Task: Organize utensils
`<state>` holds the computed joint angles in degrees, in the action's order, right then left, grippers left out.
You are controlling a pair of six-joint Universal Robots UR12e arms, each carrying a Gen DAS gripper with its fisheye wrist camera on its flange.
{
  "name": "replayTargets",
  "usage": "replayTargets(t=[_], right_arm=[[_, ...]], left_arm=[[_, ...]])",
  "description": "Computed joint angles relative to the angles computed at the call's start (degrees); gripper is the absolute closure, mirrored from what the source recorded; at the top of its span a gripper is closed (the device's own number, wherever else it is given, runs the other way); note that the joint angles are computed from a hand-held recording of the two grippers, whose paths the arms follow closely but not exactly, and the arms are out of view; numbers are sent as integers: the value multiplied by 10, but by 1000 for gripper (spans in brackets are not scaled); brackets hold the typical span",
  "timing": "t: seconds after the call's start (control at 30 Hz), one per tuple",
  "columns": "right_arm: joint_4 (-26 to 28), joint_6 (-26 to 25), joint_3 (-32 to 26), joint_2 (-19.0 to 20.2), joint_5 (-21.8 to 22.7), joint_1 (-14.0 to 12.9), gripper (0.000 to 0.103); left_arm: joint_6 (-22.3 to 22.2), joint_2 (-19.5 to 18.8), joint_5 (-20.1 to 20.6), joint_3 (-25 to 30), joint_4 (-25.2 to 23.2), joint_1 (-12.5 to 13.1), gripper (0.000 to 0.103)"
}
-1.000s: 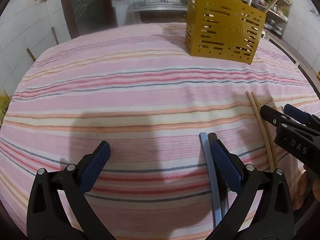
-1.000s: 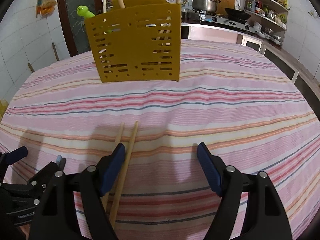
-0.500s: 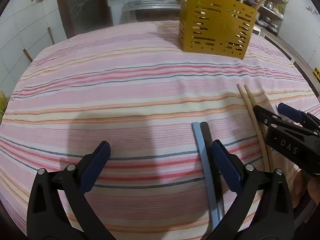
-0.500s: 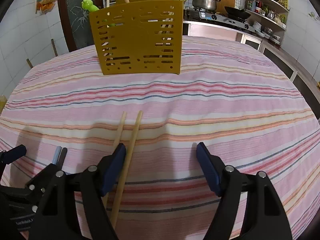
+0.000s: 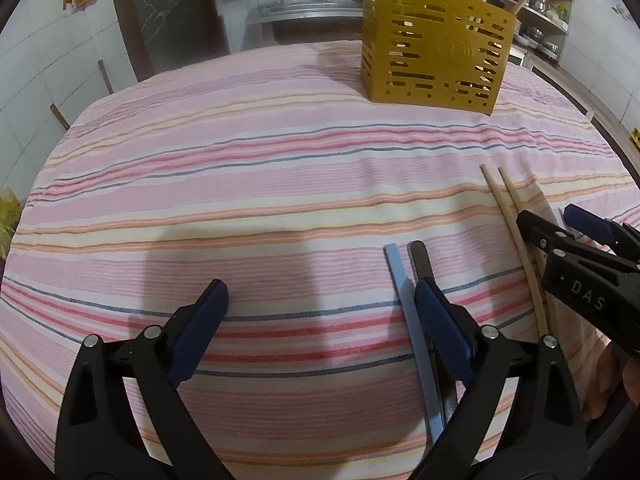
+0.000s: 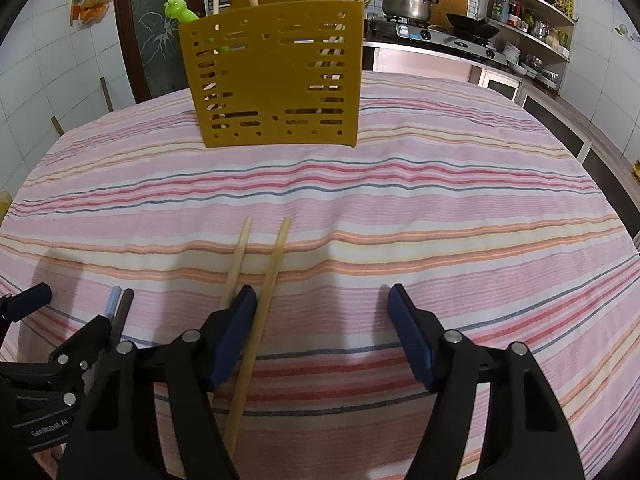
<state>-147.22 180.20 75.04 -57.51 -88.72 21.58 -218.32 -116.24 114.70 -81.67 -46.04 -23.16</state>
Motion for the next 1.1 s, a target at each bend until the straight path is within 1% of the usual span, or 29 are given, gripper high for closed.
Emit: replayTargets(t=[0.07,0.13,0.17,0.23,0.27,0.33,0.4,0.47,0.53,0.6,0.67,0.83,0.9,1.0,1.1], right_arm=[[5,-7,-5,3,-3,2,43],[5,-12,-9,5,-2,4,55],[7,-13,-12,7,-1,5,58],[9,-16,-17,10,4,6,70],[10,-17,-19,11,6,6,71],[13,-18,-22,13,14,6,81],[16,-13,-27,15,22,5,85],[23,-6,-34,19,26,4,87],[26,-1,-39,21,27,3,90],[24,-2,-39,21,26,4,92],[19,-3,-35,19,27,3,93],[14,-6,-28,14,34,0,94],[13,-5,-27,14,35,-1,94],[10,-7,-25,13,35,-1,94],[5,-8,-22,12,34,-1,94]], left_arm=[[3,-2,-1,3,-4,-1,18],[4,-4,1,5,-5,-3,22],[3,-4,-1,5,-3,-3,25],[1,-4,-5,6,-1,-3,29],[1,-4,-6,6,-1,-4,33],[0,-5,-10,9,0,-4,39],[-1,-6,-17,11,1,-4,44],[-5,-8,-24,16,-2,-3,45],[-10,-11,-21,23,-9,-4,49],[-7,-14,-21,27,-12,-6,61],[0,-17,-20,33,-16,-8,68],[7,-20,-24,39,-22,-8,76],[6,-18,-29,39,-22,-6,85],[3,-15,-39,34,-15,-3,91],[2,-13,-47,29,-5,0,93]])
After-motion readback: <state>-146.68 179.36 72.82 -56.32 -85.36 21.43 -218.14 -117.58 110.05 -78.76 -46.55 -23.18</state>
